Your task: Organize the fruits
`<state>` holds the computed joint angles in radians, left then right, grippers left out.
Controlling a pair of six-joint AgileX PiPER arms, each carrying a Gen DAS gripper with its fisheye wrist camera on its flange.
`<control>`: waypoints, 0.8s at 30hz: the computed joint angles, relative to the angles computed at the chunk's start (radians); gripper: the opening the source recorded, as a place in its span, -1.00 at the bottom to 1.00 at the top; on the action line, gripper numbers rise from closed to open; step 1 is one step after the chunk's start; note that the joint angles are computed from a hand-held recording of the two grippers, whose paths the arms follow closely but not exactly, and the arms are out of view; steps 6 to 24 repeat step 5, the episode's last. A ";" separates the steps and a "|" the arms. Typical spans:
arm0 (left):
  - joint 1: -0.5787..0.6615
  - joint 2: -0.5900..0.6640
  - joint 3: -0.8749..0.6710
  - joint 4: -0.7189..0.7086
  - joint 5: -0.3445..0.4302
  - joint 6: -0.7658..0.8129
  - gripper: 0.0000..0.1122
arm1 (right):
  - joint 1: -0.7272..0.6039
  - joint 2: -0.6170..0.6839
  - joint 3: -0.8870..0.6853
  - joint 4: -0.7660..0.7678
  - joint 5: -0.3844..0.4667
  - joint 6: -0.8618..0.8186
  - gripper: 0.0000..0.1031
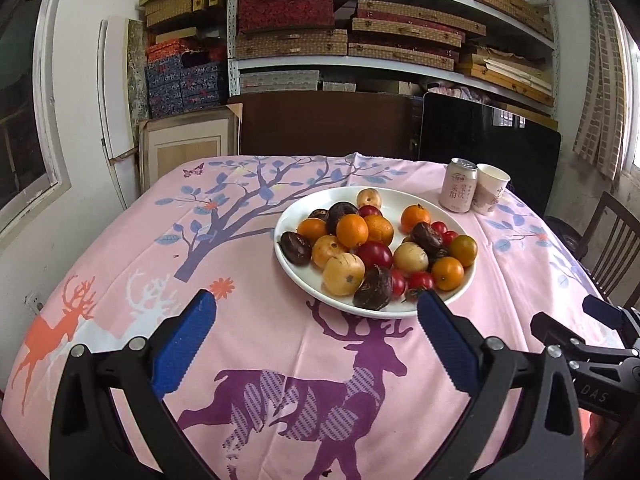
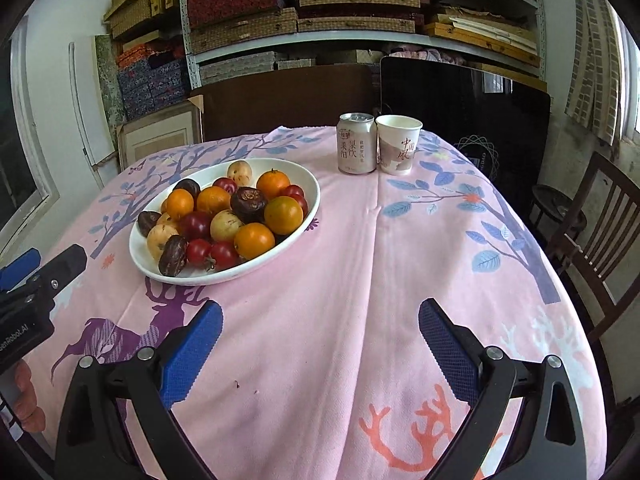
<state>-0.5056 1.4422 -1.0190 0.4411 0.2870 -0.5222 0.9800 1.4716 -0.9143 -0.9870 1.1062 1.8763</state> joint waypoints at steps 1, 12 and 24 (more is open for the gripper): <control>0.007 -0.003 0.003 -0.038 -0.009 0.028 0.76 | 0.002 -0.004 0.001 0.001 -0.004 -0.006 0.92; -0.009 -0.007 0.018 0.142 -0.021 -0.125 0.76 | 0.000 -0.008 0.005 0.005 -0.011 -0.001 0.92; -0.009 -0.007 0.018 0.142 -0.021 -0.125 0.76 | 0.000 -0.008 0.005 0.005 -0.011 -0.001 0.92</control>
